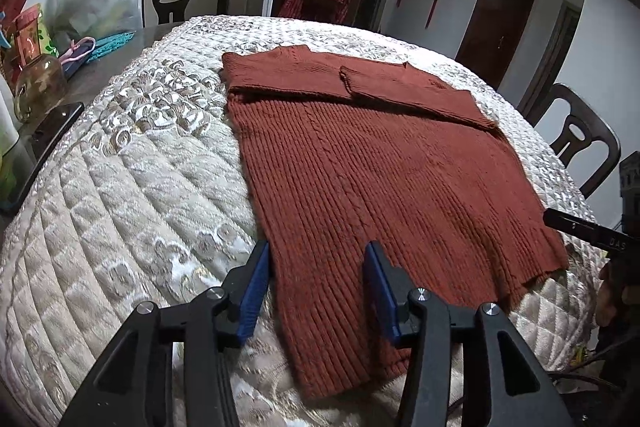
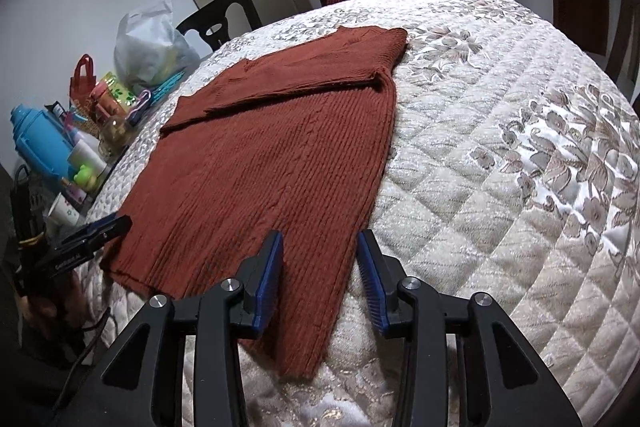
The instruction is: Fold small clothes
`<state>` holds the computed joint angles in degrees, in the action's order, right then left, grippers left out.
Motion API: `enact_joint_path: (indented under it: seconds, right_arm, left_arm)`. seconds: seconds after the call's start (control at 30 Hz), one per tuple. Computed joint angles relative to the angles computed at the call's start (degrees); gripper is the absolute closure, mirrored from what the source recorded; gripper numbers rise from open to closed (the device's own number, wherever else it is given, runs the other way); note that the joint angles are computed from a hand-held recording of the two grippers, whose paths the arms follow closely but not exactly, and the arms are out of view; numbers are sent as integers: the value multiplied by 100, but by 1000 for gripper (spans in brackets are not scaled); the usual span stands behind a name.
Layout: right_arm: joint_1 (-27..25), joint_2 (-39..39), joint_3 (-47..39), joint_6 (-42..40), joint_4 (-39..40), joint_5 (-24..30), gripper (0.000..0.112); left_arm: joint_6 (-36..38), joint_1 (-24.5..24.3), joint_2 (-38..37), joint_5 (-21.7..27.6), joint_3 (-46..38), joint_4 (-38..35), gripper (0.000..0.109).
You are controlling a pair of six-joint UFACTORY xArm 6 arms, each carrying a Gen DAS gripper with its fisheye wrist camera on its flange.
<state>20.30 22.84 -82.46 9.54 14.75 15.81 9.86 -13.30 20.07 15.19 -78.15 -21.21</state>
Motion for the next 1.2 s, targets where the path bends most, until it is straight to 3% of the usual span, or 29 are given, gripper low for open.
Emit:
enact_joint_path:
  seconds: [0.17, 0.23, 0.5, 0.7, 0.83, 1.0, 1.2]
  right_arm:
    - [105, -161, 238, -672, 887, -104, 70]
    - [160, -212, 283, -1259, 1627, -52, 70]
    - [192, -214, 242, -1802, 2532, 15, 70]
    - [216, -218, 218, -1831, 2602, 112, 78]
    - [190, -123, 120, -1819, 2645, 197, 104]
    - [235, -351, 347, -2464, 3372, 52, 104]
    - [281, -891, 726, -3974, 4981, -16, 105]
  left_arm:
    - [888, -75, -253, -44, 308, -1122, 58]
    - [1378, -102, -342, 73, 379, -1742, 58]
    - [2138, -12, -423, 359, 357, -3042, 58]
    - [1580, -23, -374, 104, 408, -2475, 82]
    - [1490, -28, -309, 45, 367, -2334, 96]
    - [2487, 33, -488, 152, 402, -3392, 99]
    - [4004, 208, -942, 302, 515, -5128, 100]
